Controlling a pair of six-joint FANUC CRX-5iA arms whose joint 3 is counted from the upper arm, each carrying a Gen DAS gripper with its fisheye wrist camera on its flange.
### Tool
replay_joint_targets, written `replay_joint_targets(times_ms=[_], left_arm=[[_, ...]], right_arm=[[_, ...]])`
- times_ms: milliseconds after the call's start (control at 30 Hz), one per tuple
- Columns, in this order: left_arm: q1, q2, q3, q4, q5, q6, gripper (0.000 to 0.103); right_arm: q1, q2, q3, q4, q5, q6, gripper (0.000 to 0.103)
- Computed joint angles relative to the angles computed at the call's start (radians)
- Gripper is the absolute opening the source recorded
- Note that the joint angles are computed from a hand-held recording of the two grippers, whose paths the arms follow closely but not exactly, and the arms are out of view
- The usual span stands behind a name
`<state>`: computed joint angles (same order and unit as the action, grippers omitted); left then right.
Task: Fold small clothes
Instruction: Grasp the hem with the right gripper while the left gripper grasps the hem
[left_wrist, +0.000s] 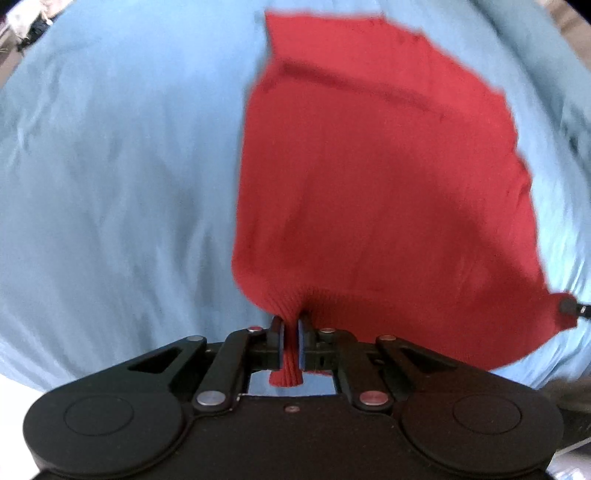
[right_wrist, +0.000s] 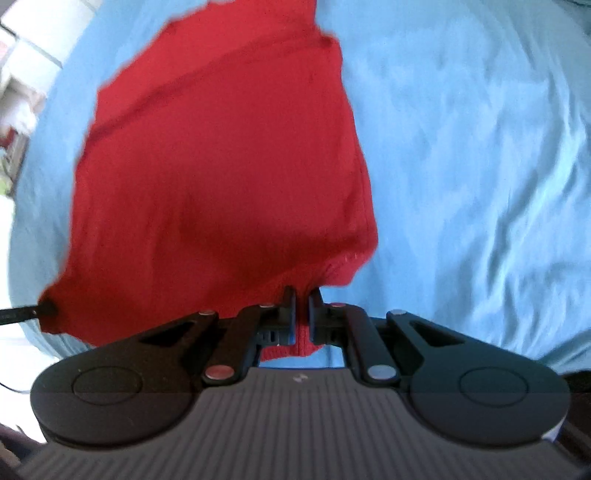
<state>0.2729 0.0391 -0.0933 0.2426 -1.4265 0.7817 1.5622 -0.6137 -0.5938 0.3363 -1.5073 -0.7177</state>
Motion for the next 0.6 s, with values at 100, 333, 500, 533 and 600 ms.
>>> replay_joint_targets(times_ms=[100,333,500,533,600], left_arm=[[-0.038,0.046,0.098,0.061,0.037,0.03,0.007],[-0.172,0.215,0.3,0.179,0.213,0.081,0.007],[-0.256,0.402,0.403,0.252,0.382,0.115,0.006],[-0.272,0.443,0.421,0.25,0.423,0.132,0.006],[-0.294,0.512,0.461,0.236,0.468,0.173,0.006]], right_arm=[[-0.067,-0.026,0.021,0.072,-0.033,0.052,0.021],[-0.558,0.099,0.125,0.202,0.182,0.509,0.021],[-0.882,0.274,0.188,0.183,0.391,0.779,0.021],[-0.928,0.3,0.179,0.182,0.446,0.799,0.021],[-0.999,0.348,0.146,0.198,0.548,0.803,0.021]])
